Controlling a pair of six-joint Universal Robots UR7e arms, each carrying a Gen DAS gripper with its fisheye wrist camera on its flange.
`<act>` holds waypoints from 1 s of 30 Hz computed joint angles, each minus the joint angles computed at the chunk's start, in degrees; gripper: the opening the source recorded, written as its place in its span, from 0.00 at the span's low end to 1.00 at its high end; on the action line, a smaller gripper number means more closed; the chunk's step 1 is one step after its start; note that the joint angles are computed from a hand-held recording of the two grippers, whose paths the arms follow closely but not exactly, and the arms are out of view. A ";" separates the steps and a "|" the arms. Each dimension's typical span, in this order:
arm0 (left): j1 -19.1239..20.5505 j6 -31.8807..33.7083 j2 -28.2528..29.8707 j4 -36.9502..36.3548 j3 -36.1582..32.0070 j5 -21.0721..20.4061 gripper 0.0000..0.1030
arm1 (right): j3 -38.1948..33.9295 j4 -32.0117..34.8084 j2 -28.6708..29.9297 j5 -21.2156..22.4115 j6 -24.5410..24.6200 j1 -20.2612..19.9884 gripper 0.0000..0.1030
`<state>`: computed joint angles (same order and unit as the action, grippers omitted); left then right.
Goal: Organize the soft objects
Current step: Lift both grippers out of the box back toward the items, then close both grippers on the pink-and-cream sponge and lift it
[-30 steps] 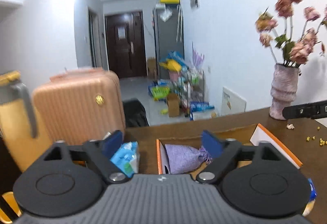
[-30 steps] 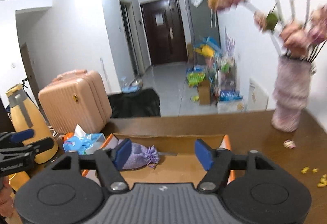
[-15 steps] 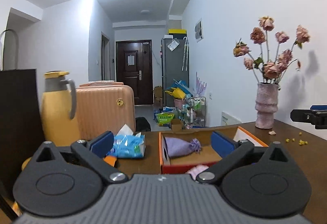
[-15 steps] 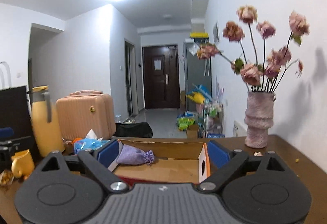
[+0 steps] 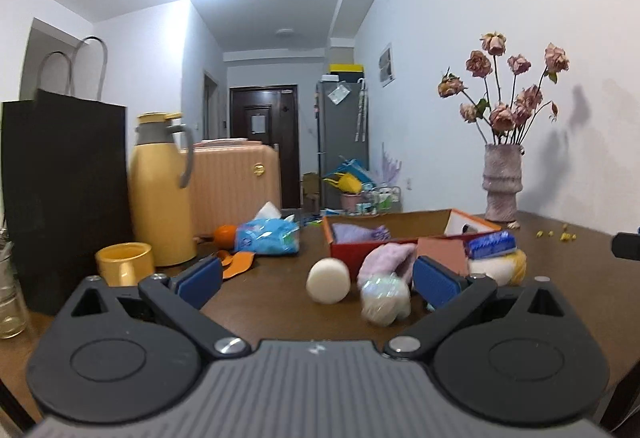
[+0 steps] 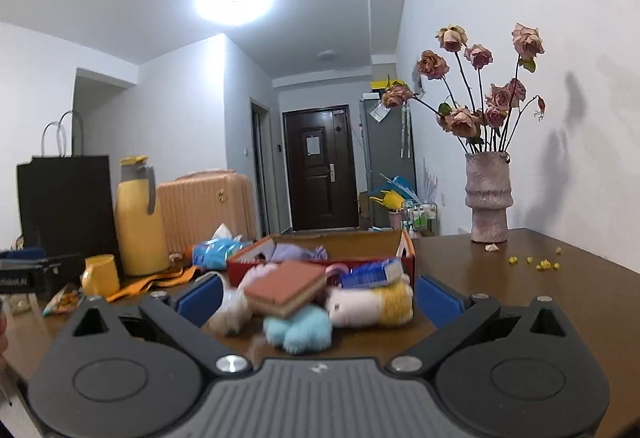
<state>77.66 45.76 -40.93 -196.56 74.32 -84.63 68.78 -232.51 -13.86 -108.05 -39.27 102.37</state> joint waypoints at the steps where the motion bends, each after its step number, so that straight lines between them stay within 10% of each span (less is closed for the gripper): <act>1: 0.16 -0.16 -0.63 -0.38 1.10 -0.25 1.00 | 0.91 -1.07 0.08 -0.64 -0.78 0.14 1.00; 17: 0.25 -2.11 -3.09 0.29 5.44 -0.75 1.00 | 1.41 -2.03 1.08 -3.28 -1.32 1.07 1.00; 30: -2.75 -9.68 9.29 17.27 -13.76 7.13 1.00 | -12.88 15.09 3.44 -2.95 -0.44 -1.69 0.94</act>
